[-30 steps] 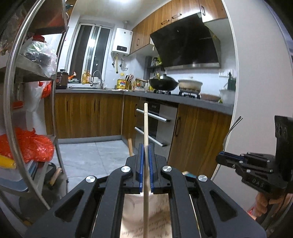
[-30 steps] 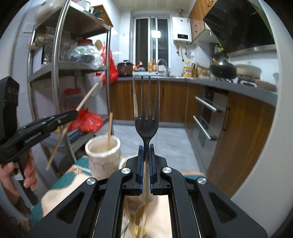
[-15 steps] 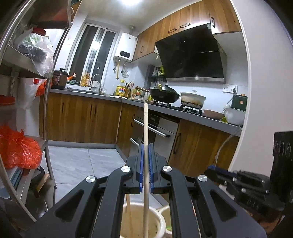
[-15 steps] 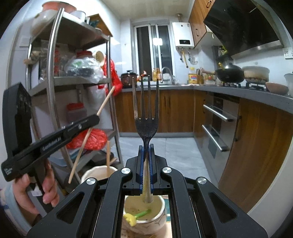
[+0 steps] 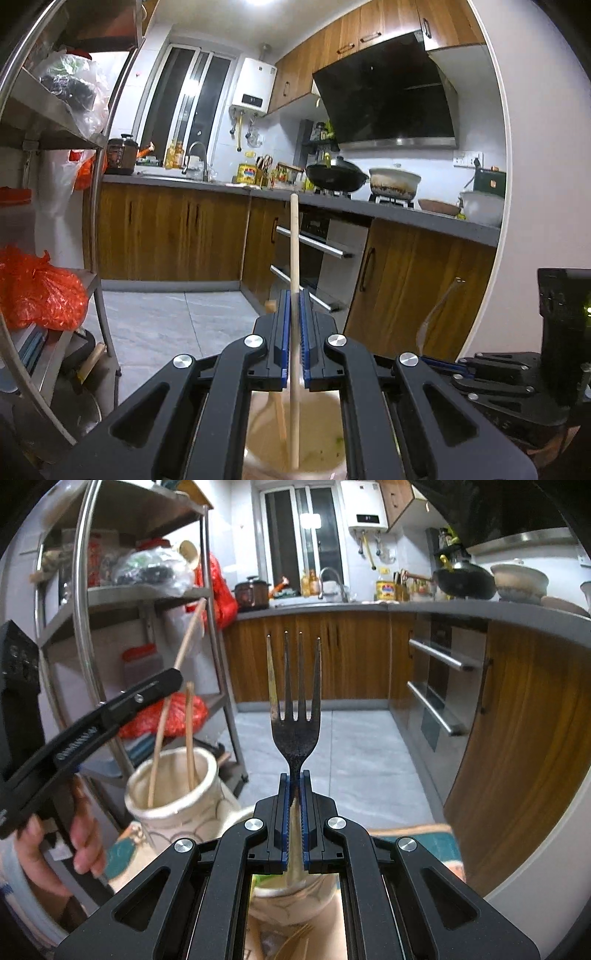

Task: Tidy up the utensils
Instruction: 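Drop the silver fork into the short cup while the left tool drops the chopstick into the tall cup, then move both open tools back over the remaining utensils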

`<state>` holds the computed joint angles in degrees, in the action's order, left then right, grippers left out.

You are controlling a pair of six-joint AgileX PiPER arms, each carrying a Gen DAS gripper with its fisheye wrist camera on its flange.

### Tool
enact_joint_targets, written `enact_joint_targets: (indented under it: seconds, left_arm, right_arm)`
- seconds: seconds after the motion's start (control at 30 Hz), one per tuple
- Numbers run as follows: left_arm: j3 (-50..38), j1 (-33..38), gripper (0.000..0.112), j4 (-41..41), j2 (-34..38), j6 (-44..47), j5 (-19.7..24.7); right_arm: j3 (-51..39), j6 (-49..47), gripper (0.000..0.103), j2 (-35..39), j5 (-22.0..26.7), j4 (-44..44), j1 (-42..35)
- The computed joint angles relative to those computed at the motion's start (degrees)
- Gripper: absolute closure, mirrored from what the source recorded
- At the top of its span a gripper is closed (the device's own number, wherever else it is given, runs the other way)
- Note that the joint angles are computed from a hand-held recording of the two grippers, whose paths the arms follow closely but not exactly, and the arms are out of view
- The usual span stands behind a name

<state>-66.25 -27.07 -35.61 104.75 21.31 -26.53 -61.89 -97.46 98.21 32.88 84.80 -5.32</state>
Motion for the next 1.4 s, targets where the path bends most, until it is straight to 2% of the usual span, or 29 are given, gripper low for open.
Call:
enact_joint_targets:
  seconds: [0.13,0.23,0.33,0.4,0.43,0.47,0.57,0.6,0.67,0.8,0.83,0.9,0.97,1.13,1.3,1.4]
  left_arm:
    - [1.83,-0.73,0.107,-5.22,-1.10,6.00,1.30]
    - [2.30,-1.69,0.107,-11.69,-1.32,14.07,1.94]
    - [3.35,-2.10,0.107,-13.91,-2.17,16.83,2.43]
    - [3.47,-2.63,0.105,-17.77,-2.79,20.85,2.40]
    - [3.44,-2.99,0.105,-19.73,-3.05,22.84,2.04]
    - [3.70,-3.42,0.099,-22.06,-3.61,24.97,1.65]
    - [5.56,-4.51,0.076,-23.45,-5.60,25.45,0.19]
    - [6.18,-4.68,0.074,-23.31,-6.24,25.13,0.22]
    - [7.00,-5.48,0.069,-25.80,-7.26,27.20,-0.28]
    - [8.49,-8.06,0.048,-32.46,-9.23,33.00,-3.21]
    - [9.17,-8.53,0.045,-33.01,-9.87,33.26,-3.81]
    - [10.82,-10.03,0.029,-34.59,-11.44,33.50,-6.13]
    - [12.78,-11.44,0.019,-34.65,-13.13,32.37,-8.55]
    - [16.47,-14.28,0.015,-37.61,-16.98,33.06,-11.61]
    - [18.12,-17.74,0.015,-44.55,-19.20,37.23,-13.64]
    - [19.59,-19.70,0.015,-47.07,-19.32,37.73,-14.32]
  right_arm:
    - [0.35,0.66,0.097,0.71,-0.86,-1.14,0.45]
    - [0.64,1.43,0.097,0.94,-1.71,-1.87,0.79]
    - [0.87,1.90,0.092,0.74,-1.94,-2.27,0.87]
    - [1.57,0.88,0.085,0.03,-2.36,-1.39,0.85]
    - [2.08,0.62,0.078,-0.62,-2.49,-1.15,0.71]
    - [2.59,0.48,0.068,-1.29,-2.39,-0.98,0.45]
    - [4.67,-1.69,0.060,-3.79,-1.67,0.97,-0.70]
    - [5.11,-1.90,0.058,-4.45,-1.60,1.10,-0.91]
    - [6.67,-2.71,0.042,-6.23,-0.75,1.66,-1.94]
    - [9.24,-2.59,0.027,-9.58,1.29,1.98,-4.19]
    - [9.69,-2.56,0.022,-10.31,1.89,1.97,-4.76]
    - [10.86,-2.92,0.017,-11.80,3.02,2.32,-6.00]
    - [11.91,-2.41,0.009,-13.48,5.36,1.86,-8.06]
    - [14.19,-3.07,0.005,-16.66,10.31,1.89,-13.17]
    - [15.65,-1.76,0.005,-17.91,13.18,-0.93,-17.80]
    - [16.79,-1.49,0.005,-18.15,13.08,-2.84,-19.14]
